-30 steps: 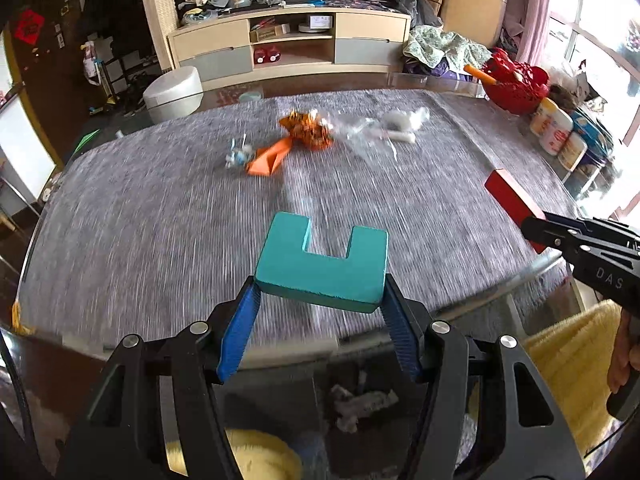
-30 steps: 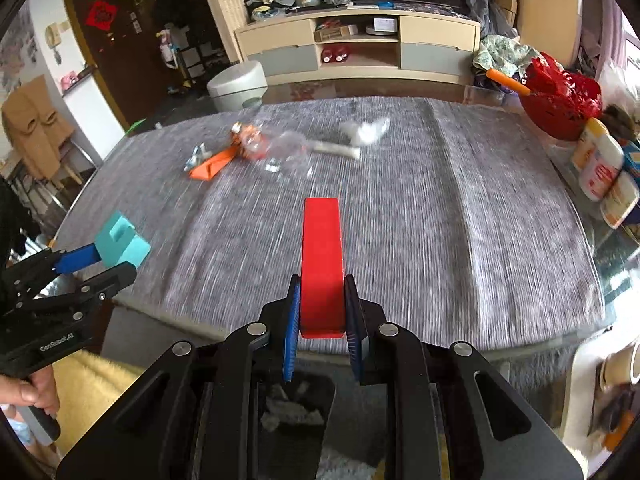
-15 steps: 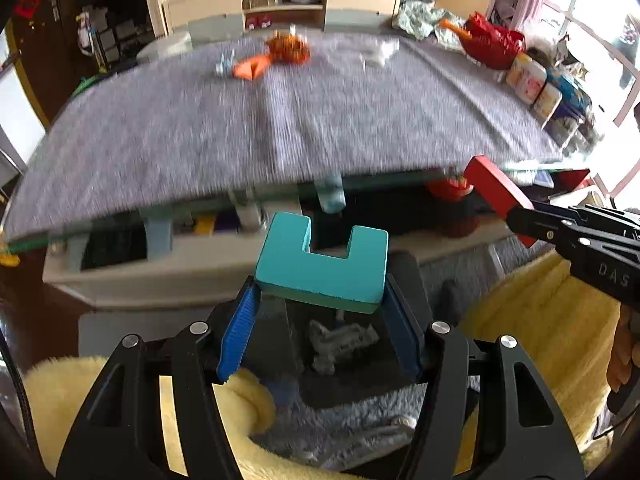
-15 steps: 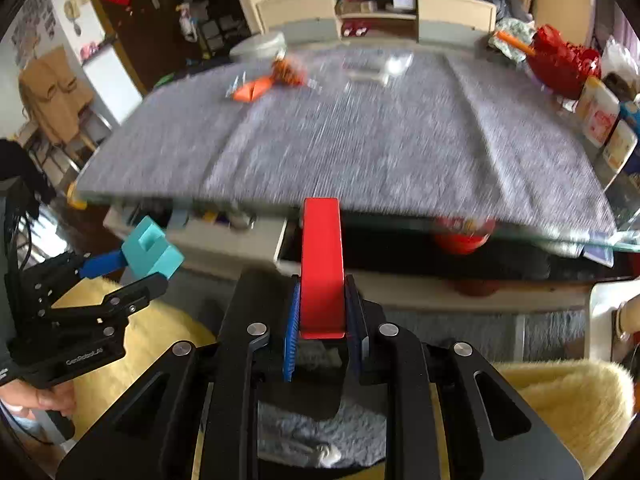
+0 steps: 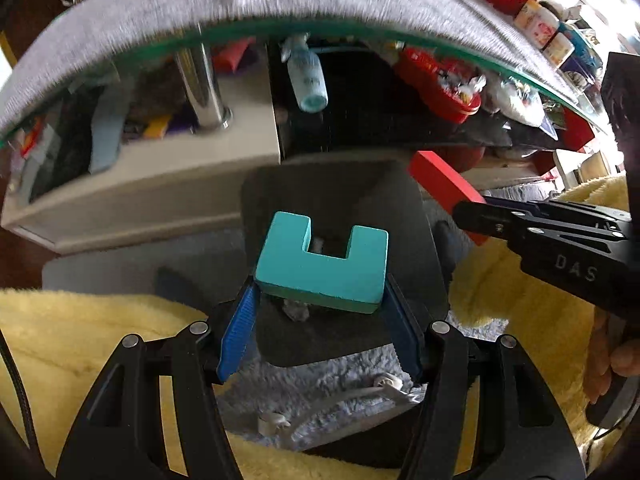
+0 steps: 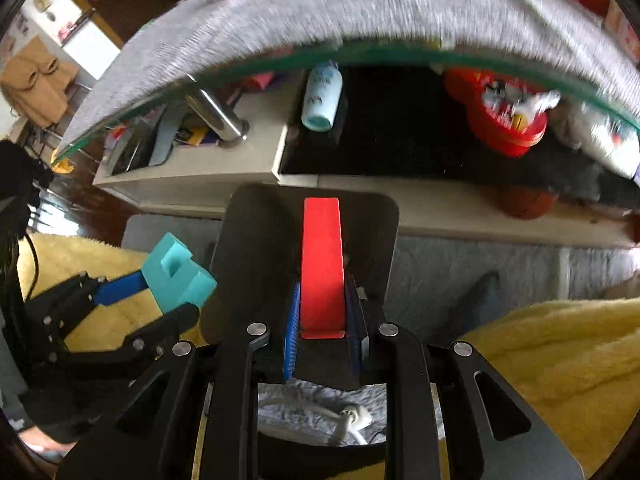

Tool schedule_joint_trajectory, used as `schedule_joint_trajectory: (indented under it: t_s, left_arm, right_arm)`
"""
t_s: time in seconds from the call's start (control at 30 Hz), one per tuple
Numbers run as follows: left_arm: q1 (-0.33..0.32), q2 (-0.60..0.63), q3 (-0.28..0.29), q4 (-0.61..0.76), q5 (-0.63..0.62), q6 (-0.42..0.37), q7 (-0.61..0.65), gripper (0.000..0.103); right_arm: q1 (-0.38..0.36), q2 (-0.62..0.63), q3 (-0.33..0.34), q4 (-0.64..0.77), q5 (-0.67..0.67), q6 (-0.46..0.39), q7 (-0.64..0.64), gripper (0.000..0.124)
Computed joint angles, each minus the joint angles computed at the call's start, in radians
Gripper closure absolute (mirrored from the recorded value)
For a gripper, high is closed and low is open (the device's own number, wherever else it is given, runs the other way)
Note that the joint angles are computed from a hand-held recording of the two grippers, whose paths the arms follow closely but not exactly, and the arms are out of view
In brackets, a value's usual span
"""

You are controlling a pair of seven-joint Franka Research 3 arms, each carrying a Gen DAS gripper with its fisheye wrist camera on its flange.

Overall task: Collect trash
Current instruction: 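Carry both blocks down to the bin and release them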

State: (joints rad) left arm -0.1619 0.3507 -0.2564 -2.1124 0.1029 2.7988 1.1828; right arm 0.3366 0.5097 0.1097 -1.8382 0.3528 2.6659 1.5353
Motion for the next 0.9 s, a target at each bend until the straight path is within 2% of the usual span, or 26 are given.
schedule_joint_trajectory:
  t_s: [0.13, 0.5, 0.63, 0.7, 0.73, 0.8, 0.83, 0.9]
  left_arm:
    - [0.018, 0.036, -0.028, 0.020, -0.041, -0.012, 0.032, 0.045]
    - [0.006, 0.076, -0.010, 0.067, -0.029, -0.056, 0.016, 0.045]
    - [0.001, 0.078, 0.000, 0.080, -0.018, -0.065, 0.000, 0.044]
    - [-0.003, 0.074, 0.008, 0.082, -0.008, -0.064, -0.013, 0.035]
    - [-0.012, 0.070, 0.018, 0.082, 0.006, -0.062, -0.025, 0.031]
    - [-0.022, 0.065, 0.031, 0.086, 0.030, -0.066, -0.046, 0.022]
    - [-0.023, 0.062, 0.035, 0.086, 0.038, -0.067, -0.055, 0.015]
    - [-0.033, 0.052, 0.049, 0.087, 0.065, -0.067, -0.083, 0.011]
  right_arm:
    - [0.007, 0.029, -0.010, 0.029, -0.015, -0.023, 0.013, 0.102]
    - [0.007, 0.054, -0.012, 0.074, -0.036, -0.037, 0.015, 0.102]
    - [0.003, 0.061, -0.009, 0.090, -0.028, -0.048, 0.015, 0.098]
    - [0.011, 0.058, -0.020, 0.089, -0.038, -0.040, 0.030, 0.080]
    - [0.014, 0.056, -0.024, 0.086, -0.042, -0.032, 0.037, 0.066]
    - [0.022, 0.049, -0.036, 0.081, -0.058, -0.015, 0.054, 0.061]
    - [0.025, 0.046, -0.040, 0.079, -0.066, -0.010, 0.062, 0.058]
    - [0.029, 0.036, -0.050, 0.072, -0.081, 0.005, 0.076, 0.047]
